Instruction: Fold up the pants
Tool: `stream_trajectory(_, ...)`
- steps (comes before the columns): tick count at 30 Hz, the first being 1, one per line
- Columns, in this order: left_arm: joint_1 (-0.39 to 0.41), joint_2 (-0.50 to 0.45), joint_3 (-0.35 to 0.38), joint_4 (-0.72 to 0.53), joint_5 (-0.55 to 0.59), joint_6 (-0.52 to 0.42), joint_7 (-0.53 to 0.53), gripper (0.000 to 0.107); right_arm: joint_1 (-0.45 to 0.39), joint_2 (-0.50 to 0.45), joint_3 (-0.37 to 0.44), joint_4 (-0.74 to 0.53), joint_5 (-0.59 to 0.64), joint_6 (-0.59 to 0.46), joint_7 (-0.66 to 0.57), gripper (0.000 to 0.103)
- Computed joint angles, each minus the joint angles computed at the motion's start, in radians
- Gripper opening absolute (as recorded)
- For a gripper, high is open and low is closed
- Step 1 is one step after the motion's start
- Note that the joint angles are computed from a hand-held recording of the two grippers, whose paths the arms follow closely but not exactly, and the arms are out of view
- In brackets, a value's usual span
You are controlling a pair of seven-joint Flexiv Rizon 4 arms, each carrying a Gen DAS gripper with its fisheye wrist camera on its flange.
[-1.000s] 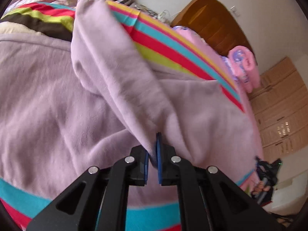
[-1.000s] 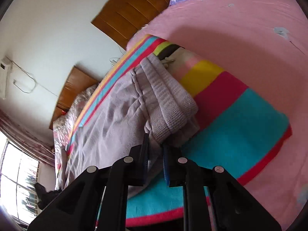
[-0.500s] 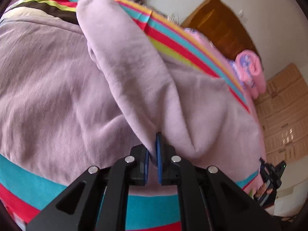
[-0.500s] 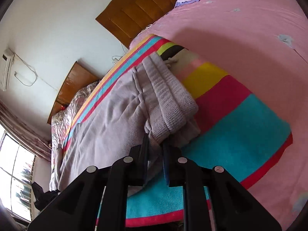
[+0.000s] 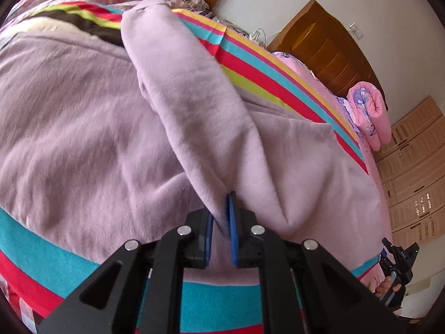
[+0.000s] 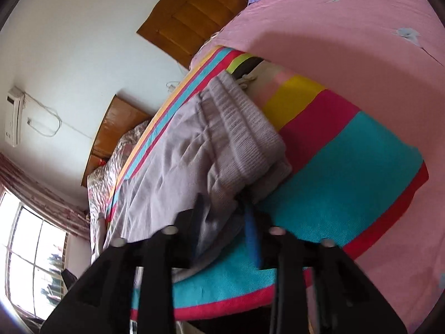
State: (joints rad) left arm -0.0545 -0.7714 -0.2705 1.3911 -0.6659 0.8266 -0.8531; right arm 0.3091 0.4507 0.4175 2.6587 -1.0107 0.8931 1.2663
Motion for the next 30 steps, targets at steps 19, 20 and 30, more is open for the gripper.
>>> stream_trajectory(19, 0.008, 0.081, -0.054, 0.090, -0.102, 0.146, 0.089, 0.006, 0.094, -0.026, 0.073, -0.152, 0.165, -0.330, -0.215, 0.015)
stream_trajectory(20, 0.014, 0.094, -0.065, 0.103, -0.123, 0.166, 0.110, 0.006, 0.094, -0.022, 0.072, -0.159, 0.150, -0.346, -0.219, 0.015)
stream_trajectory(30, -0.037, 0.060, 0.029, 0.089, -0.003, 0.149, -0.003, 0.006, 0.125, -0.041, 0.057, -0.081, 0.199, -0.248, -0.099, 0.022)
